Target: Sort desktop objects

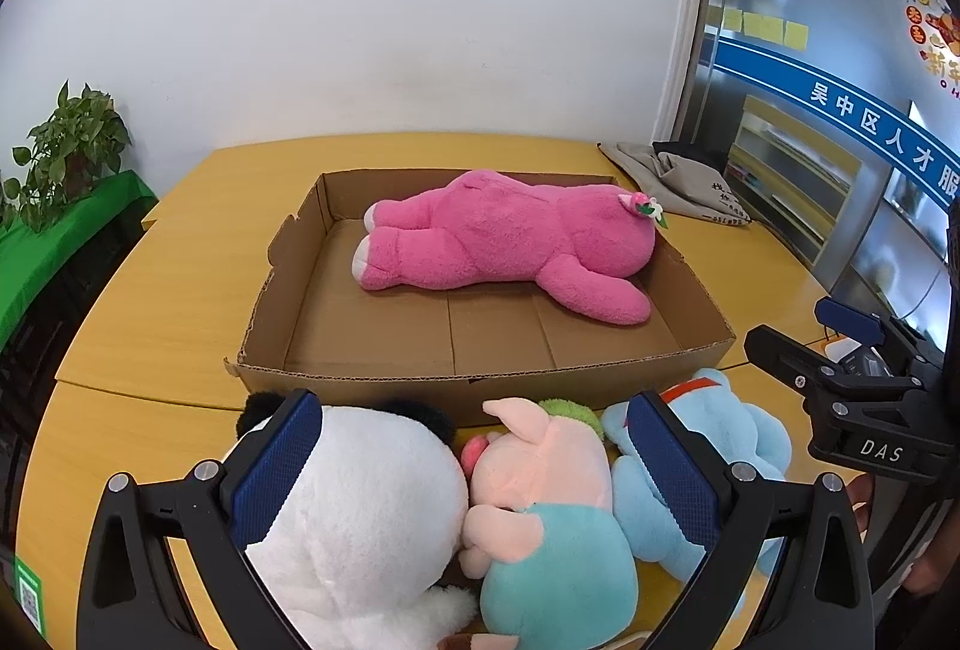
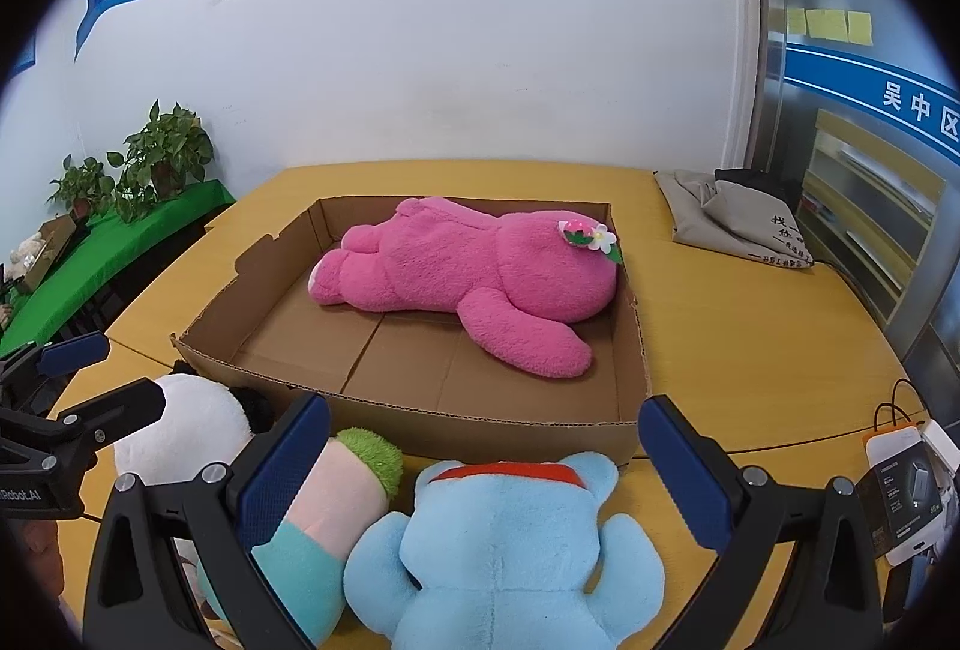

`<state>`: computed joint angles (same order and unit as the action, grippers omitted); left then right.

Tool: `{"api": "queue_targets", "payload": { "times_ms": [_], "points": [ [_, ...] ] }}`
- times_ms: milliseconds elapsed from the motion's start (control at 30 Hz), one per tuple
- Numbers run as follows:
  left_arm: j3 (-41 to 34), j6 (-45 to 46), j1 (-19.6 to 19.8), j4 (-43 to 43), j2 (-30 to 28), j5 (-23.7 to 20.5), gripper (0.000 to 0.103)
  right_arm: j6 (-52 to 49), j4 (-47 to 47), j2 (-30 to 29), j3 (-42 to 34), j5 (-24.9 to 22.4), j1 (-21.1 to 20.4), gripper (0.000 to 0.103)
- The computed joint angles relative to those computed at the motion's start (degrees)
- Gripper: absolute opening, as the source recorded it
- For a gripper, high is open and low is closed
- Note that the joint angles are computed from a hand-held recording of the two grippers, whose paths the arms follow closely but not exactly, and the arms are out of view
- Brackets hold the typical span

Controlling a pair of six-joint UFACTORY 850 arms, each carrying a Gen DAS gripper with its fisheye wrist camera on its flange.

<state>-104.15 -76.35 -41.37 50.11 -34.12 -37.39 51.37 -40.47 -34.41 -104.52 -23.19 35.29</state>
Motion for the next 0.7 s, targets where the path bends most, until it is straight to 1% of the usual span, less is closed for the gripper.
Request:
{"api": "queue_targets", "payload": {
  "times_ms": [233,333,467,700],
  "points": [
    [4.4,-2.3,0.8,0.8,2.6,1.5,0.103,0.9,-0.4,-0.5,-0.6,-1.4,0.4,0.103],
    [8.0,-3.8,1.5,1.0,4.6,2.3,0.103,-0.2,0.7,-0.1,0.3,-0.2,0.5,0.103],
    [13.5,-3.8,3.1,-1.1,7.5,4.7,0.103,-10.9,12.2,-0.7,0.3,1.8,0.8,0.103],
    [21.8,-4.9,5.7,-4.1,11.3,9.0,0.103,-39.7,38.6,-4.4,-3.7,1.6,3.5,0.103]
  ]
}}
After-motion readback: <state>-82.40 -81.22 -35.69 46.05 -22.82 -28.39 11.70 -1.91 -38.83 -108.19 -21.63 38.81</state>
